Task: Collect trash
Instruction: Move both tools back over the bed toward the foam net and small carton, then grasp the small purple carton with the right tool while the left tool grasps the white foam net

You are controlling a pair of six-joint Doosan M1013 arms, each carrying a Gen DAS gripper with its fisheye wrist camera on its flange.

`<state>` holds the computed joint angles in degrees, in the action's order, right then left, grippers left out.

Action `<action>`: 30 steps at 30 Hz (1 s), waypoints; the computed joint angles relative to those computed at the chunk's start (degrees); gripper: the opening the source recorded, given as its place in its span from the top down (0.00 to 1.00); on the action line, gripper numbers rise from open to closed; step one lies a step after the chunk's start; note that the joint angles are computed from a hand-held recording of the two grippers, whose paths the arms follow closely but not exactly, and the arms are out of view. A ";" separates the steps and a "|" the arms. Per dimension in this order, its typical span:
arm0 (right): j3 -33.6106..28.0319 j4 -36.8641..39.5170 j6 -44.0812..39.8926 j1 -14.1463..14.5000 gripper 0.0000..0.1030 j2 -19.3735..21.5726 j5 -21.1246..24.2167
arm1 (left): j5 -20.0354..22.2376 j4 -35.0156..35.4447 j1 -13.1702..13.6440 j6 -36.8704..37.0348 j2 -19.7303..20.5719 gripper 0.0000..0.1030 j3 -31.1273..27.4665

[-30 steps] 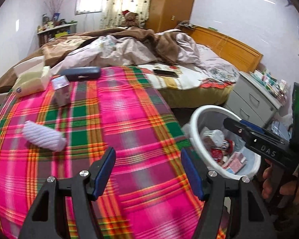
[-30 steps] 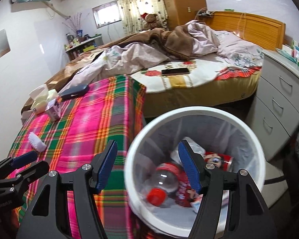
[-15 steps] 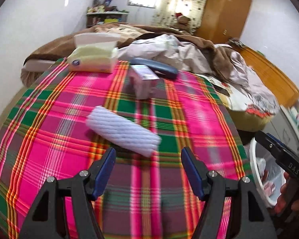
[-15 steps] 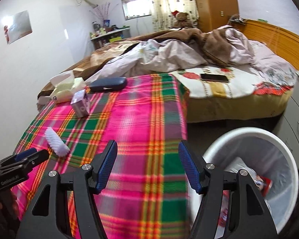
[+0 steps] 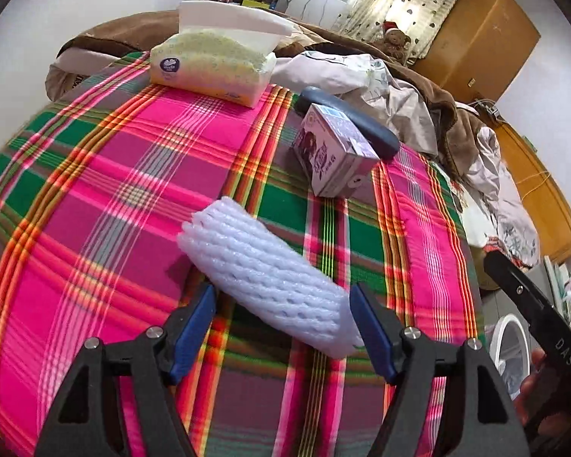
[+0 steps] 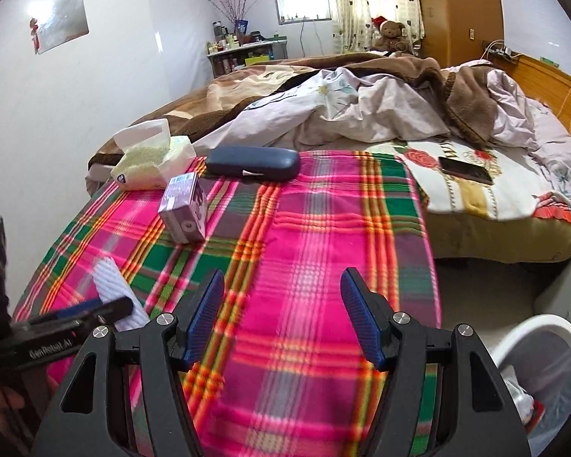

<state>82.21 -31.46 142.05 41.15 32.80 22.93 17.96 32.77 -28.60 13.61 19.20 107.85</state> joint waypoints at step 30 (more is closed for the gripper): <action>-18.44 22.18 -24.73 0.75 0.37 10.88 6.57 | -1.82 -22.79 6.53 28.88 -2.27 0.42 2.46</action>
